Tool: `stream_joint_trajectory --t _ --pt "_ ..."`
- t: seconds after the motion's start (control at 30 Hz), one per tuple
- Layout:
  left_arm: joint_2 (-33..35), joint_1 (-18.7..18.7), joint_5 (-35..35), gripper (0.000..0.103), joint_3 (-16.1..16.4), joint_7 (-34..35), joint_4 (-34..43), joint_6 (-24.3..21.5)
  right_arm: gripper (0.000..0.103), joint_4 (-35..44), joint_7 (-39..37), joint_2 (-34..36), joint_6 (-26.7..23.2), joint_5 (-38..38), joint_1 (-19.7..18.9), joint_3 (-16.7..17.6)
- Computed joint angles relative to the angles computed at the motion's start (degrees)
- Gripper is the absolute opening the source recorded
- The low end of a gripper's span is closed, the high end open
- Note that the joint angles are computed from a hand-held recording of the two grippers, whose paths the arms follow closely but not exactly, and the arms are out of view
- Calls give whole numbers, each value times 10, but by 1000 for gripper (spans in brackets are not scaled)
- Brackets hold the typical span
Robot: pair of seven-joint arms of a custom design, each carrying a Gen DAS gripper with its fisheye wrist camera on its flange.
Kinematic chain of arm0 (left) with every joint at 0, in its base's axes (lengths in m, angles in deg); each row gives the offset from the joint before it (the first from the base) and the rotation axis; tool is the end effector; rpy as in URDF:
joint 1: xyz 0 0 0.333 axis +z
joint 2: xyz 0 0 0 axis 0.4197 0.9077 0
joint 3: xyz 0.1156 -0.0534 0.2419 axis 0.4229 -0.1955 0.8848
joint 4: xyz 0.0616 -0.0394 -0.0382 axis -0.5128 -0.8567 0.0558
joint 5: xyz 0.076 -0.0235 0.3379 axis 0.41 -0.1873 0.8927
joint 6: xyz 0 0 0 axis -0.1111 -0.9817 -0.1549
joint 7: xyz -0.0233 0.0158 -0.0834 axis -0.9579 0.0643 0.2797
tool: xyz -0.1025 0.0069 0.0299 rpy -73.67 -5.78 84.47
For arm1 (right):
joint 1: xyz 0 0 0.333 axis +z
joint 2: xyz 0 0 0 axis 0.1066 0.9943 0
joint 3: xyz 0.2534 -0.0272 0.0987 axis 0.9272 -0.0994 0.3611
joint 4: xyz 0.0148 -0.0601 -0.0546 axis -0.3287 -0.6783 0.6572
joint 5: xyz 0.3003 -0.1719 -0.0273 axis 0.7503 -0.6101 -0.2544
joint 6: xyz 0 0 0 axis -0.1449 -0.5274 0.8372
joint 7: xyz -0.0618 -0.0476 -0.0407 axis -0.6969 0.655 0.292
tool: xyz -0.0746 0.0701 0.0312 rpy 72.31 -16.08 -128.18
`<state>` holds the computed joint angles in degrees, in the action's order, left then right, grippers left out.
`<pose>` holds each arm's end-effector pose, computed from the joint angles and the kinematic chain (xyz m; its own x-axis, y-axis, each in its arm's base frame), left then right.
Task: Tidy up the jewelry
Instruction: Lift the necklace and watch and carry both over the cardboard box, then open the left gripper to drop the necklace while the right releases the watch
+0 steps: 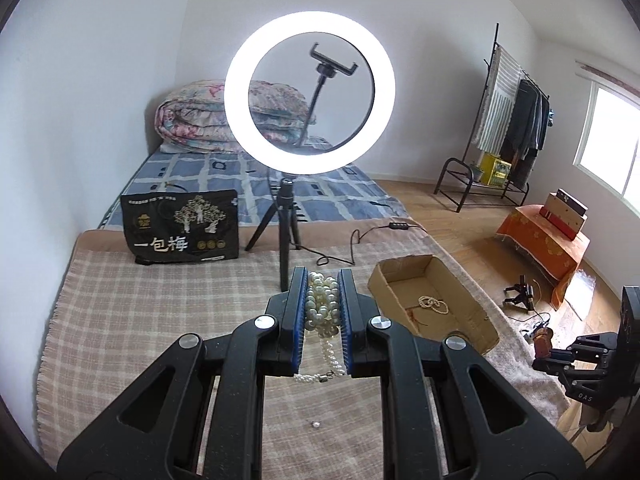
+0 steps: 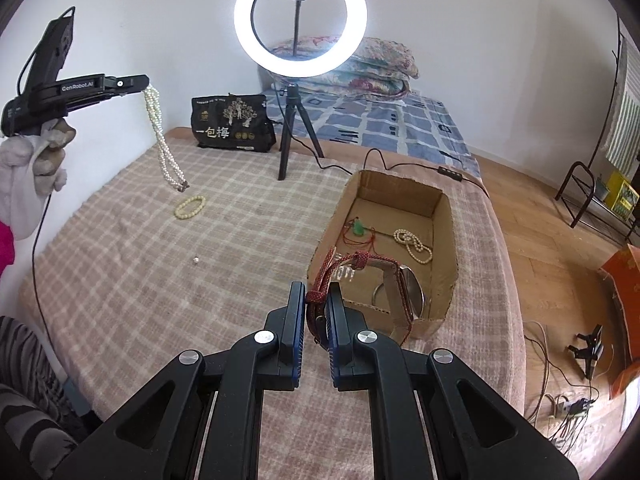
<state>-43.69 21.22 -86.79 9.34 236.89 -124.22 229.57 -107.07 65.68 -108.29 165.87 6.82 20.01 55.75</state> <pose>0.4850 0.0089 0.5649 -0.4353 -0.8783 0.1977 -0.5336 0.0748 -0.8424 0.3294 0.1677 0.5040 0.2061 -0.9784 0.0154 -0.6752 -0.1536 -0.7214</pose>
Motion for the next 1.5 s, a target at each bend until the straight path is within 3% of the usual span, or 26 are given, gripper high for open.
stream_joint_trajectory --t 0.43,0.8,1.1,1.27,1.37,1.5 --pt "44 -59 -16 13 -57 -41 54 12 9 -32 -25 13 47 15 -23 -34" --pt "188 -79 68 13 -132 -123 183 67 9 -20 -84 80 113 60 -1 -76" --pt "324 -74 216 13 -177 -238 304 87 9 25 -194 162 151 145 87 -159" --pt "379 -78 302 13 -189 -287 350 94 9 56 -273 206 159 219 154 -217" --pt "409 -77 342 13 -197 -311 379 86 9 74 -332 227 161 285 215 -267" --pt "442 -78 383 13 -201 -343 416 69 9 96 -382 254 159 343 243 -283"
